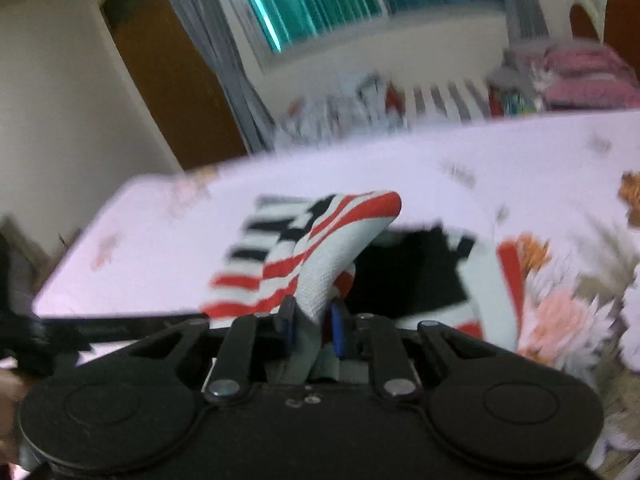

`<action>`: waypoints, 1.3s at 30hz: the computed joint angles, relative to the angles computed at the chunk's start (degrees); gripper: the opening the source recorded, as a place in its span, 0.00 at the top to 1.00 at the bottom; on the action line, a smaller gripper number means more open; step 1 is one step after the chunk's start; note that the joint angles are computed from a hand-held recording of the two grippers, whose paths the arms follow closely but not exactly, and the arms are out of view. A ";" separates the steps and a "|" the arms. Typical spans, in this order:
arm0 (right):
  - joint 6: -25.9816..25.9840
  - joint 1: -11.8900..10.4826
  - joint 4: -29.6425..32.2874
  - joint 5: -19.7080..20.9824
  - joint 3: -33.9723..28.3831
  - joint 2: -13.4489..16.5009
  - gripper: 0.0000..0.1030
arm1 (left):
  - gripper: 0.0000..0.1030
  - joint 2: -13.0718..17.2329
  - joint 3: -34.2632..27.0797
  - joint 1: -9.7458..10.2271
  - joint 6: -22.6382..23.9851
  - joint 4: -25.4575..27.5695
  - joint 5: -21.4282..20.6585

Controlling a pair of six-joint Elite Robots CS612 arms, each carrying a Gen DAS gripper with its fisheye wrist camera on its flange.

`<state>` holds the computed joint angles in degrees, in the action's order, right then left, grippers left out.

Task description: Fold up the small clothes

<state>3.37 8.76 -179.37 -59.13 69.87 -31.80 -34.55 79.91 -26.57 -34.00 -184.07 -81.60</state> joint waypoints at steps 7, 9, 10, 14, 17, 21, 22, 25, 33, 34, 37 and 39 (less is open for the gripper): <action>4.94 -3.05 1.83 -1.07 2.02 0.92 0.84 | 0.69 1.59 -6.33 -2.96 15.05 10.32 2.46; 6.95 -3.66 0.11 0.11 2.54 1.68 0.84 | 0.69 1.88 -7.56 -3.90 17.56 12.68 4.77; 8.37 -3.80 -0.81 0.46 2.79 1.68 0.84 | 0.69 1.81 -7.86 -4.08 17.79 13.48 5.32; 8.96 -3.84 -3.75 0.47 3.25 1.62 0.84 | 0.69 1.42 -7.82 -3.65 16.19 13.67 3.57; 8.89 -4.12 -1.65 0.40 2.02 2.40 0.84 | 0.69 1.89 -9.03 -3.71 17.23 15.25 3.66; 9.97 -4.57 2.95 1.91 1.48 1.75 0.76 | 0.69 2.64 -10.62 -3.66 17.03 17.22 3.37; 10.35 -4.69 4.29 1.88 1.39 1.45 0.71 | 0.69 2.44 -10.37 -3.62 17.05 17.24 3.18; 11.18 -5.25 4.03 2.50 2.64 -0.26 0.71 | 0.69 0.66 -7.60 -3.61 15.52 14.63 2.92; -10.15 -4.42 5.51 4.83 9.19 -5.88 0.79 | 0.69 -3.29 2.43 -4.67 10.98 5.39 7.28; -13.82 -4.07 6.84 4.27 9.62 -6.25 0.82 | 0.69 -3.42 3.00 -4.78 10.70 4.93 7.42; -21.34 -2.64 10.52 -3.41 10.61 -7.12 0.92 | 0.69 -3.56 3.88 -4.83 9.83 4.85 7.12; -25.18 -1.53 13.06 -11.21 10.61 -7.13 1.00 | 0.69 -3.38 4.00 -4.73 9.25 5.20 6.31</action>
<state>-21.81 7.22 -166.30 -70.34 80.48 -38.93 -37.93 83.91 -31.30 -24.74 -178.87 -75.29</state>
